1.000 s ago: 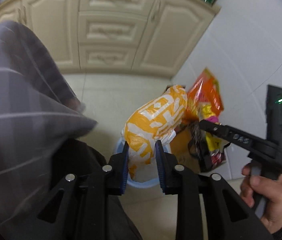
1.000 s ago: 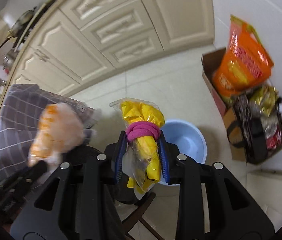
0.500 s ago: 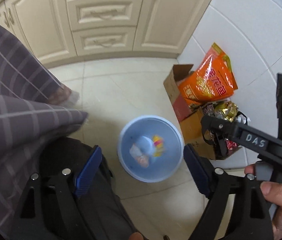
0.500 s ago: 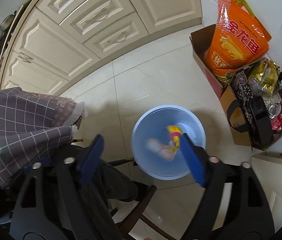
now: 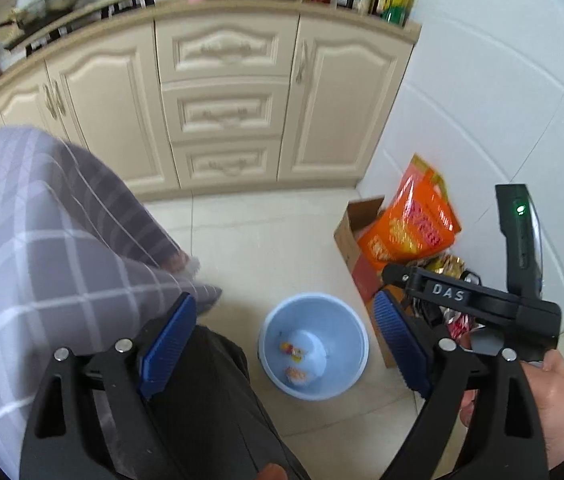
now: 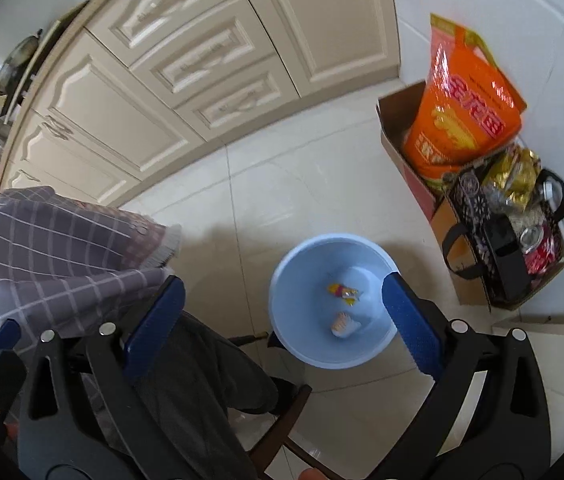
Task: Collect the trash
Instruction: 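Move both tools back over the table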
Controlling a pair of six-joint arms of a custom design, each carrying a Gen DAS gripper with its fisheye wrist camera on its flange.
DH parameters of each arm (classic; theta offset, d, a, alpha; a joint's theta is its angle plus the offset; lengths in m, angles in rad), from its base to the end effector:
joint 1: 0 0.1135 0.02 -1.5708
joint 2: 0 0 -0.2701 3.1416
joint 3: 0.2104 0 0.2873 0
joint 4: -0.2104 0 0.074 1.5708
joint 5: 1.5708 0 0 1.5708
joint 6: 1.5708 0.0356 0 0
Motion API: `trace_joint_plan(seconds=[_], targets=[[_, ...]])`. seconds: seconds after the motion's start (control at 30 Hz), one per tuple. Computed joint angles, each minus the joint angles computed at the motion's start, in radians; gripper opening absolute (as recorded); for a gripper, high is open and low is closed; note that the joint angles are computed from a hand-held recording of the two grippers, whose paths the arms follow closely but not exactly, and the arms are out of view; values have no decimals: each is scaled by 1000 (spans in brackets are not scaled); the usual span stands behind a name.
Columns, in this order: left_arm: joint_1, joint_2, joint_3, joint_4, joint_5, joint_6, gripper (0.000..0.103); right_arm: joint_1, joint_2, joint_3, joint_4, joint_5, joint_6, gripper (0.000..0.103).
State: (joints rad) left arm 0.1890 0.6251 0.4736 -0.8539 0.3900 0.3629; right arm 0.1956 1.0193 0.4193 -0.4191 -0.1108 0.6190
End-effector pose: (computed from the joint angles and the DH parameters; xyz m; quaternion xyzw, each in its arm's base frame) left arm 0.1450 0.0140 0.1982 0.1357 0.9339 -0.1045 0.3140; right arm 0.1970 0.0430 0.1413 0.1871 0.9424 0.1566 0.2286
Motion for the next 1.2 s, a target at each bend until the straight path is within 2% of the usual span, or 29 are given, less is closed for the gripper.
trace_joint_plan(seconds=[0.13,0.3,0.5,0.57,0.73,0.87,1.0,1.1,1.2], targets=[[104,-91,72,-96,80,61,92,70,-102,72,-87,57,24,97],[377,-121,172,-206,248,226,97,189,-167,180,-145,139,54,97],[770,29,318,-344,455,494,98,392,-154,328,-159,261,85,97],[921,123,382,-425,526,635,98,478,-114,385,-150,314,95,97],[1185,312,520,-551,649,885,98,655,35,532,-105,388,87,97],[1307,456,638,-570,697,957,98,765,168,664,-78,418,62,97],[1368,585,743,-559,710,950,98,855,312,815,-72,437,36,97],[1414,670,824,-529,719,909,98,907,405,917,-86,442,25,97],[1458,741,894,-438,721,824,98,955,504,1029,-114,437,15,97]])
